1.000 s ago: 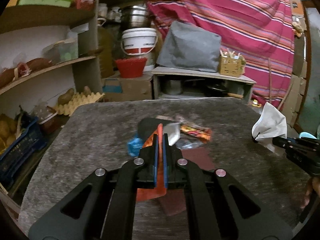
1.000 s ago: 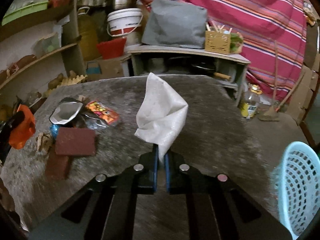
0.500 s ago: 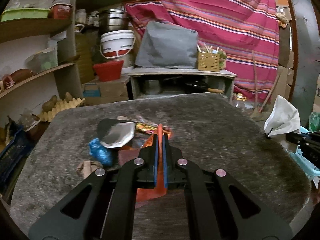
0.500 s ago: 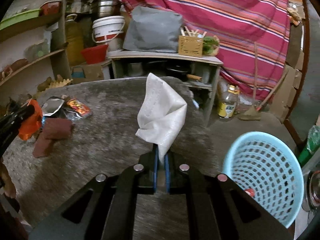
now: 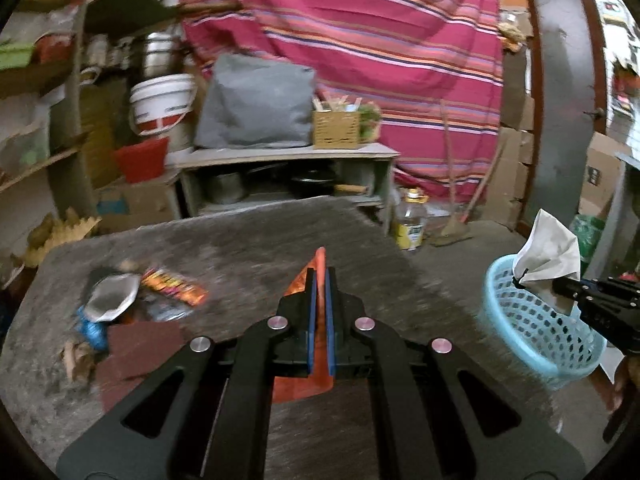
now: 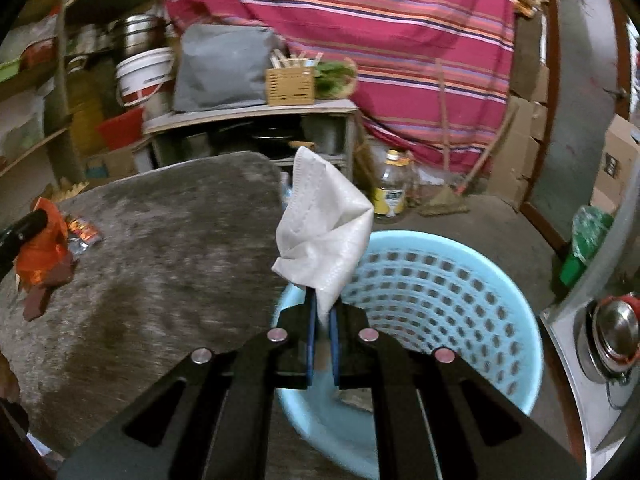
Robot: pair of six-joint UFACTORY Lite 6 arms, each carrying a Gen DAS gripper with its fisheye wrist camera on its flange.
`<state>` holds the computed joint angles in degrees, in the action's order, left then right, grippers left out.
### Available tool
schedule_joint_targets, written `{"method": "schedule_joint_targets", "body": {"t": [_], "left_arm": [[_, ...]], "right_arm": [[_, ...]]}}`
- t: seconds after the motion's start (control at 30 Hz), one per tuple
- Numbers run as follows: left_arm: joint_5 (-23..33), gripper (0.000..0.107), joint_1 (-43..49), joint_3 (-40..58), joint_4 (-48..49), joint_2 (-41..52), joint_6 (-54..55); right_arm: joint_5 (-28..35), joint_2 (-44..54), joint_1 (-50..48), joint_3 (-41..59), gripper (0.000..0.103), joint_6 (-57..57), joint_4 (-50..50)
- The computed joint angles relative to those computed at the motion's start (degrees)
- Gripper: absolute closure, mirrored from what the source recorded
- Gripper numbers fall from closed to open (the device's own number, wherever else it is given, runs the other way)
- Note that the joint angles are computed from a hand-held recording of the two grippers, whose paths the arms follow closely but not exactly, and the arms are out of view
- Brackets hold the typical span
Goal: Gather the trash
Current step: 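Carry both items over the light-blue basket and open both grippers to drop them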
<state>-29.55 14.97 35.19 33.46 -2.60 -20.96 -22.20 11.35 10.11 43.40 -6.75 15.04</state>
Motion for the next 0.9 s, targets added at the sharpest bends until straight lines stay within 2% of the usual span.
{"method": "schedule_joint_targets", "body": {"t": [0.23,0.37,0.47,0.67,0.9], "left_arm": [[3.7,0.104,-17.4,3.5,-21.4,1.0,14.7],[3.5,0.104,-25.9,5.8,-33.5,3.8,24.1],[2.8,0.104,-31.3,8.6,-39.7,7.7,28.1],[3.0,0.104,-37.7,14.7,-43.8,15.5,29.0],[5.8,0.104,-42.7,22.0,-44.1,21.7,27.7]], "right_arm": [[-0.8,-0.3,-11.8,-1.4,0.097,16.5,-19.4],[-2.2,0.0,-17.6,-1.8,0.097,24.5,-28.6],[-2.8,0.5,-20.6,-2.0,0.097,26.4,-32.0],[-4.3,2.4,-25.6,-2.0,0.097,30.5,-38.6],[-5.2,4.7,-29.5,-0.7,0.097,33.6,-43.5]]}}
